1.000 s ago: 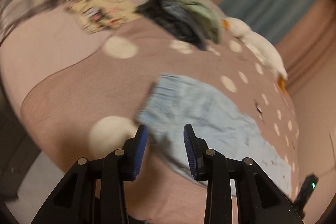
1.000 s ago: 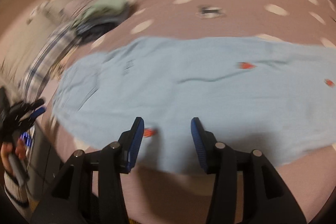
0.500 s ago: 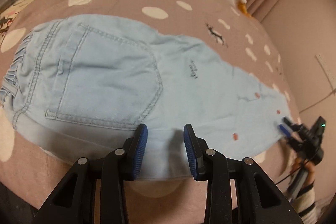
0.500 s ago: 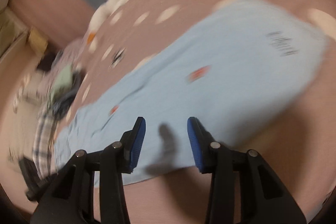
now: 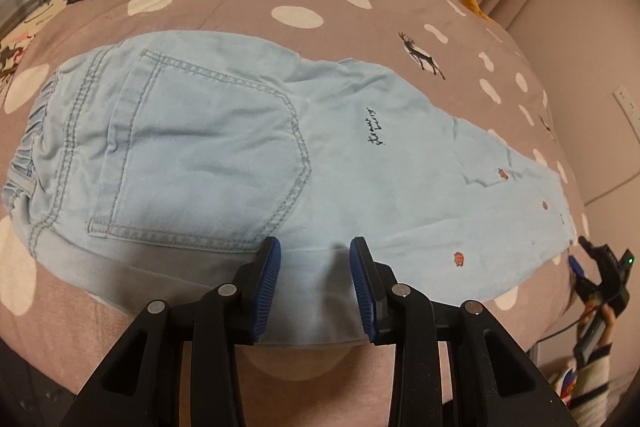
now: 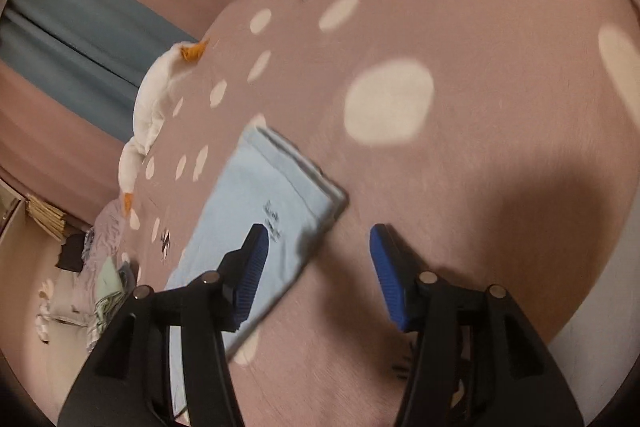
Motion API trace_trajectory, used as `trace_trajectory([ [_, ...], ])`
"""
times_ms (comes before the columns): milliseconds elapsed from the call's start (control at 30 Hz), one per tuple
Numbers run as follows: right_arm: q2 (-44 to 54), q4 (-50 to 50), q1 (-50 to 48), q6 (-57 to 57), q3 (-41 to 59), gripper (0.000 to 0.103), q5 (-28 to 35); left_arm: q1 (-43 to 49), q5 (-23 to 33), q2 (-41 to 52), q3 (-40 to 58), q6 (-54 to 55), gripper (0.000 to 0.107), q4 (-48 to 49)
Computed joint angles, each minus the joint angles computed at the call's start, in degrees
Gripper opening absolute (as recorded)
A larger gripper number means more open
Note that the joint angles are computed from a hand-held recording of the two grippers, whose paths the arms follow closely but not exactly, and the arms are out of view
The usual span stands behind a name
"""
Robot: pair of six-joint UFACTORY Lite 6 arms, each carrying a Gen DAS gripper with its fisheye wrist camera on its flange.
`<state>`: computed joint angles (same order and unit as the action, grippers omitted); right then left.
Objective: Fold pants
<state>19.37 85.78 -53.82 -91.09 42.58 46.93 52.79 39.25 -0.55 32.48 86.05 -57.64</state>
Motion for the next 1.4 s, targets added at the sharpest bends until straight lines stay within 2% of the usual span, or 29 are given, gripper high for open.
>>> trace_trajectory([
  [133,0.9,5.1,3.6,-5.8,-0.4,0.053,-1.2,-0.9,0.7,-1.5,-0.1,-2.5,0.034,1.5],
  [200,3.8,8.9,6.6,-9.5,1.8,0.049,-3.0,-1.9,0.7,-2.6,-0.4,-3.5,0.034,1.5],
  [300,7.2,15.6,10.0,-13.7,5.1,0.033,-6.0,-3.6,1.9,-3.2,-0.5,-5.5,0.034,1.5],
  [400,5.1,19.3,12.7,-17.9,3.7,0.018,-7.9,-6.7,4.0,-2.9,0.1,-8.0,0.034,1.1],
  [500,-2.3,25.8,17.5,-26.2,-1.9,0.017,-9.1,-10.0,9.3,0.2,2.5,-10.8,0.034,-0.6],
  [600,-12.9,34.1,25.8,-36.7,-9.3,0.017,-10.9,-13.2,17.0,4.7,5.4,-12.5,0.034,-4.8],
  [700,-20.1,39.1,35.8,-42.4,-14.3,0.018,-13.2,-16.9,21.2,7.3,7.0,-13.8,0.034,-9.3],
  [767,-22.6,44.2,42.6,-47.3,-16.7,0.018,-14.2,-20.3,22.2,8.6,8.1,-14.5,0.036,-12.3],
  [800,-23.0,48.1,46.0,-51.1,-17.8,0.018,-14.5,-22.0,21.8,8.8,8.5,-14.5,0.046,-13.6],
  [867,-23.1,57.2,53.1,-58.5,-19.2,0.018,-15.8,-24.7,21.5,9.8,9.0,-13.8,0.060,-16.6],
  [1000,-18.8,72.9,65.7,-71.3,-20.0,0.018,-16.0,-27.8,23.2,18.0,12.1,-14.5,0.062,-20.3],
  [1167,-15.6,85.9,75.8,-83.4,-20.1,0.018,-16.6,-28.1,23.4,23.7,14.4,-14.8,0.062,-20.9],
  [1233,-15.7,84.1,77.1,-81.6,-20.1,0.018,-17.6,-27.7,21.8,23.6,14.6,-14.8,0.045,-20.3],
  [1267,-16.0,82.4,77.5,-80.1,-20.0,0.018,-17.9,-27.3,21.0,23.6,14.8,-15.2,0.025,-19.6],
  [1300,-16.0,83.0,79.2,-80.5,-19.4,0.018,-18.4,-26.8,19.2,23.0,14.8,-15.7,0.015,-18.5],
  [1400,-14.3,86.2,82.8,-82.9,-16.7,0.018,-20.0,-23.0,16.4,19.6,12.9,-14.8,0.014,-17.1],
])
